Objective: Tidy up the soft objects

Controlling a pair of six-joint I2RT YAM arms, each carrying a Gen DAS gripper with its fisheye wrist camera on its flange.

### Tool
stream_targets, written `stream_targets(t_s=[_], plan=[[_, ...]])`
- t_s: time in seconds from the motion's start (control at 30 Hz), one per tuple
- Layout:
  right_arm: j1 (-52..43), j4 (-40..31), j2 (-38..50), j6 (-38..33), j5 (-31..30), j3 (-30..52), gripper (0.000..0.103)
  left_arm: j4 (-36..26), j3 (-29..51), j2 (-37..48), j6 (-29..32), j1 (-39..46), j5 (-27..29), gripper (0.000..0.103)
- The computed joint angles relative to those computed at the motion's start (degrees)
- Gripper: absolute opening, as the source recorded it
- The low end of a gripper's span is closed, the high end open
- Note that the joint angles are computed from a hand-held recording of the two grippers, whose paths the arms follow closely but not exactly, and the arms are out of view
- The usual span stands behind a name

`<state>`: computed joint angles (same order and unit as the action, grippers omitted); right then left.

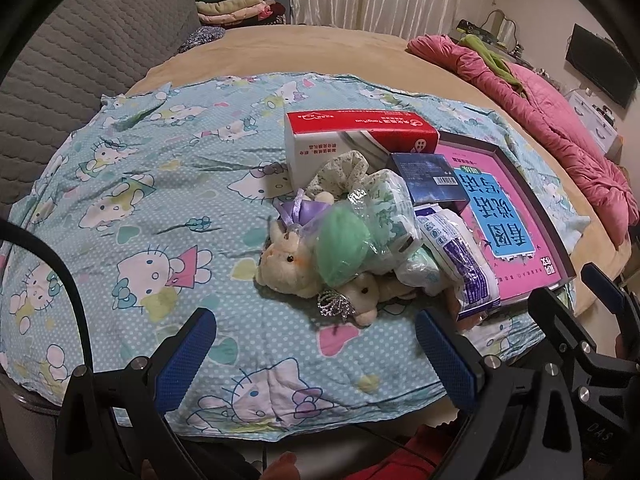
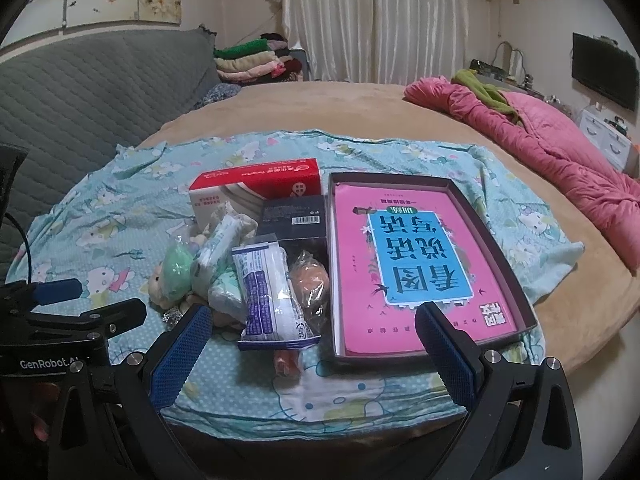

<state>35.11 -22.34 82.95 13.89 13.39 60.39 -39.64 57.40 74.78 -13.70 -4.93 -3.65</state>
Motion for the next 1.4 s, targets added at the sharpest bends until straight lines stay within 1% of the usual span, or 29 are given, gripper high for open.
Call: stream_targets(t_s=[0.57,0.77,1.07,1.13,1.23,1.4], plan=[[-0.32,0.36,-0.15,0.15,-0.07,-0.37,0.101,0.37,-0.13,-0.02,-0.08,0.03,0.53,0.101],[-0.37,0.38,-0.06,0.39,-0.22,-0.4,0.101,0.8,-0.34,-0.18,0.09,1.6,2.54,0.101],[-0.65,0.42,0.37,0.23,-1.1,-0.49,0.101,1.7,-0.66,1.21,0.32,5.94,7.51,0.101],[-0.75,0.42,0.5,0.24,-1.46,-0.5,0.101,2.17,-0.85,1.46,0.51,6.76,8.28,0.101],[-0.79,0.42,0.87,-0.02,-1.75,-0.32,0.101,3.52,-1.43,1.55,0.88,6.99,7.7,0.1],[-0.7,0.29,2.02,-1.01,-2.51,0.19,0.101,5.36,-1.05,3.03,2.53,7.98,9.9,0.1]])
